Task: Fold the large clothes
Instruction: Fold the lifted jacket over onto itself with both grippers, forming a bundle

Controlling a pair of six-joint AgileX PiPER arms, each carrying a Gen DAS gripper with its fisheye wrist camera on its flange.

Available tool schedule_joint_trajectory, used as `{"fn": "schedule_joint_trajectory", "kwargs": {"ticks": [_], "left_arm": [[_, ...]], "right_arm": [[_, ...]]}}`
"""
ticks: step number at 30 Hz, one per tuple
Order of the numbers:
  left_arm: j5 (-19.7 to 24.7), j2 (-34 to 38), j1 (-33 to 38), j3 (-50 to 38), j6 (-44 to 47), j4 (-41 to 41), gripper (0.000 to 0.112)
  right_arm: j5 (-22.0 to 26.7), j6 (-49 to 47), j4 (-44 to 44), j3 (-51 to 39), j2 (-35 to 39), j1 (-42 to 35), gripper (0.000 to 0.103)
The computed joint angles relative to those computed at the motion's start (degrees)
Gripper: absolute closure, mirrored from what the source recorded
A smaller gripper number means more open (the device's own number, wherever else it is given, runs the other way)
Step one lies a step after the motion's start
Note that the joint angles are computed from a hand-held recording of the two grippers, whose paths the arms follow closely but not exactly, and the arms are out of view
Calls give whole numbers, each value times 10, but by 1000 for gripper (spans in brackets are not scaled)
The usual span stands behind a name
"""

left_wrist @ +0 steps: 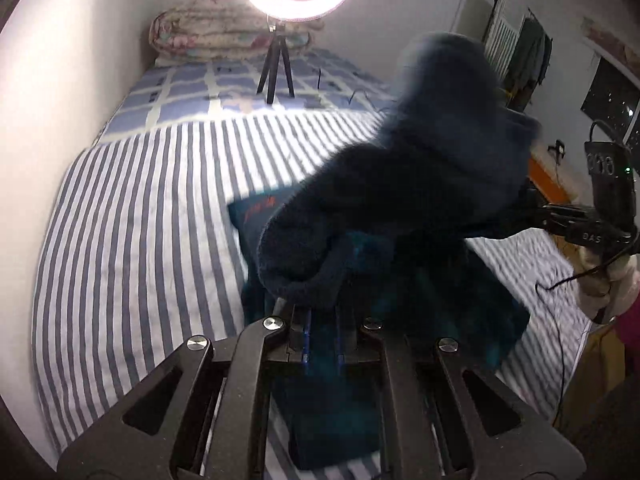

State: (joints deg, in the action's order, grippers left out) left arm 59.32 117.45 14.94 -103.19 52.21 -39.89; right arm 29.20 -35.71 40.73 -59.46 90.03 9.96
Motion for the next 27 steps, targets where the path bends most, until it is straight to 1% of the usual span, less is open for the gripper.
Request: {"fn": "schedule_joint_trajectory", "kwargs": {"ticks": [2,4,6,7,8,10,11,12,13,14,16,18,20,22,25,27], "left_arm": [[-9,-27,5,52,15,9,106],[-30,-59,11,106,28,17,104],[-30,-84,20,140,39,22,101],[-28,-102,27,159,47,22,99],[-26,-120,34,175,53,23,98],[-15,-153,52,200,63,14,97],[-5,-169,63,208,69,6,97],[3,-181,73,214,73,0,97],[14,-197,85,222,83,-8,95],[18,-212,93,230,88,-12,87],[32,-236,109,237,93,-20,81],[43,-251,117,233,92,-25,79],[51,-248,114,210,71,-22,79],[59,-237,101,177,27,-15,79],[56,-205,60,117,-40,-3,79],[46,-171,25,70,-91,15,79]], "right_arm": [[-20,47,-53,41,-24,23,95],[-28,84,-92,76,-48,41,94],[-29,148,-157,109,-86,64,91],[-25,168,-175,120,-105,70,84],[-15,186,-192,129,-125,77,81],[4,214,-213,147,-172,86,80],[12,222,-214,157,-198,89,80],[31,220,-201,167,-237,87,80],[42,230,-203,168,-259,90,80],[55,249,-212,171,-290,97,79],[75,304,-248,170,-334,124,79],[91,348,-276,161,-363,150,78],[97,361,-281,148,-367,159,78],[96,372,-286,124,-353,162,78],[77,345,-259,88,-305,148,78],[54,307,-215,60,-246,125,78]]}}
